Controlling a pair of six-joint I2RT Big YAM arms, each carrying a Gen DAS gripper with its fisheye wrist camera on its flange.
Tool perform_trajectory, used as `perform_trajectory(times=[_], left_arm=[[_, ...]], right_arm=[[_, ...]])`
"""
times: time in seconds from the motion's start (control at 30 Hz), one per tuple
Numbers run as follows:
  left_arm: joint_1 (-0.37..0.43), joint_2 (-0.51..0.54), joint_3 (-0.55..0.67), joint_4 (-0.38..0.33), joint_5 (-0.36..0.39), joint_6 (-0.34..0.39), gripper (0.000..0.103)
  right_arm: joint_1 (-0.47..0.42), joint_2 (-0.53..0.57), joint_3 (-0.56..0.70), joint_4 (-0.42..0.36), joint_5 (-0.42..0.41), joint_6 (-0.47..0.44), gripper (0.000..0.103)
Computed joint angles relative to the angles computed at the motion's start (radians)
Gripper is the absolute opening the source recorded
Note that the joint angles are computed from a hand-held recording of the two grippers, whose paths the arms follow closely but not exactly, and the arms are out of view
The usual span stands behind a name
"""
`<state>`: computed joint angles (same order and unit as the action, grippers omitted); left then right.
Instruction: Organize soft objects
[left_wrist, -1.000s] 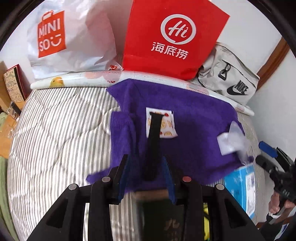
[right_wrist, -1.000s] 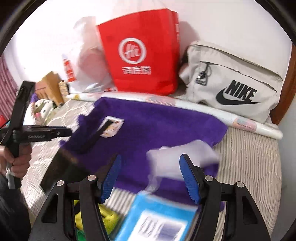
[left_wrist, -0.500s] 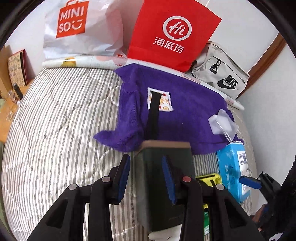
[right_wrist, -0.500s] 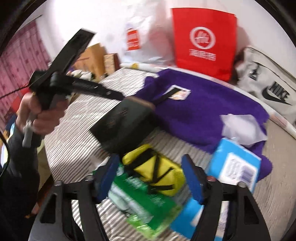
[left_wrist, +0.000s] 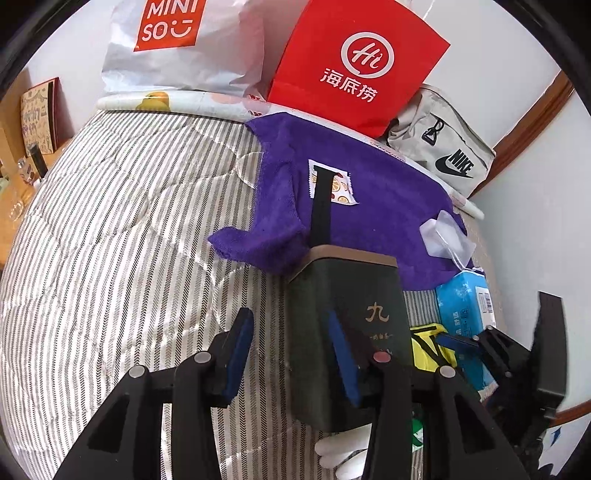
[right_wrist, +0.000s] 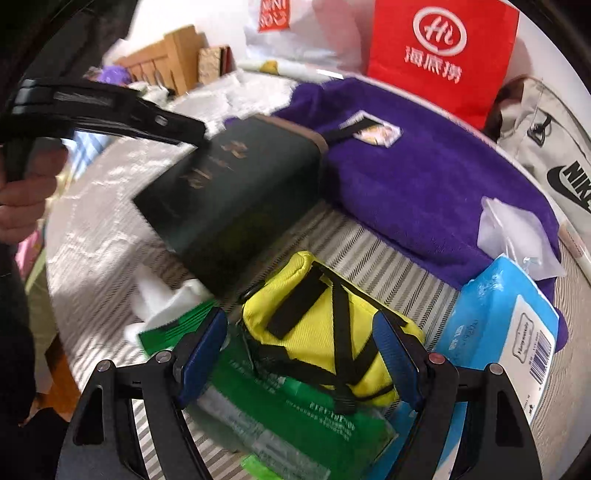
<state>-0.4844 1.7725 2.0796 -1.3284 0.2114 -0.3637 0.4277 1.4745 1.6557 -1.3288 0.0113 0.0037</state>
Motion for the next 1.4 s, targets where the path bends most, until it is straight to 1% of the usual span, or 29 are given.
perform_trajectory(times=[0.07,0.1,0.13,0.2,0.23,0.33,0.37,0.43,0.47,0.5,0.57,0.83,1.03,1.1,1.23,1.33,1.4], left_arm=[[0.003,-0.008,-0.010,0.007,0.007,0.001,0.041],[0.004,-0.011,-0.013,0.009,0.006,0.001,0.041],[0.006,-0.017,-0.020,0.012,0.003,0.001,0.041],[0.010,-0.029,-0.033,0.018,0.000,-0.004,0.041],[0.012,-0.035,-0.040,0.022,-0.001,-0.008,0.041],[0.016,-0.053,-0.059,0.027,-0.008,-0.014,0.041],[0.016,-0.060,-0.068,0.027,-0.013,-0.018,0.041],[0.014,-0.073,-0.082,0.029,-0.018,-0.020,0.041],[0.012,-0.077,-0.086,0.029,-0.021,-0.019,0.041],[0.009,-0.083,-0.094,0.029,-0.028,-0.018,0.041],[0.000,-0.099,-0.113,0.029,-0.047,-0.016,0.041],[-0.034,-0.161,-0.196,0.031,-0.068,-0.015,0.041],[-0.065,-0.208,-0.258,0.039,-0.073,-0.011,0.041],[-0.080,-0.222,-0.277,0.044,-0.069,-0.009,0.041],[-0.114,-0.241,-0.303,0.069,-0.035,0.006,0.041],[-0.142,-0.245,-0.312,0.076,-0.033,0.021,0.042],[-0.164,-0.253,-0.327,0.082,-0.049,0.022,0.042]], right_arm=[[0.003,0.003,-0.004,0.001,0.030,-0.011,0.077],[0.000,0.000,-0.009,0.006,0.030,-0.018,0.067],[-0.003,0.001,-0.004,-0.005,0.021,-0.024,0.051],[-0.007,-0.004,-0.002,-0.005,0.005,-0.032,0.045],[-0.007,-0.007,-0.001,-0.002,-0.001,-0.035,0.038],[0.004,-0.020,0.002,0.005,0.007,-0.044,0.032],[0.007,-0.033,-0.002,0.020,0.017,-0.038,0.030],[0.005,-0.047,0.000,0.032,0.003,-0.017,0.028],[-0.002,-0.060,-0.002,0.043,-0.020,-0.002,0.027],[-0.007,-0.068,-0.004,0.052,-0.031,0.010,0.019],[-0.017,-0.092,-0.010,0.076,-0.046,0.045,0.017],[-0.040,-0.165,-0.032,0.131,-0.100,0.137,0.015],[-0.039,-0.218,-0.032,0.171,-0.098,0.188,0.015],[-0.035,-0.235,-0.035,0.176,-0.090,0.198,0.015],[-0.028,-0.271,-0.045,0.163,-0.079,0.215,0.015],[-0.022,-0.312,-0.068,0.151,-0.061,0.228,0.015],[-0.022,-0.349,-0.097,0.145,-0.057,0.240,0.015]])
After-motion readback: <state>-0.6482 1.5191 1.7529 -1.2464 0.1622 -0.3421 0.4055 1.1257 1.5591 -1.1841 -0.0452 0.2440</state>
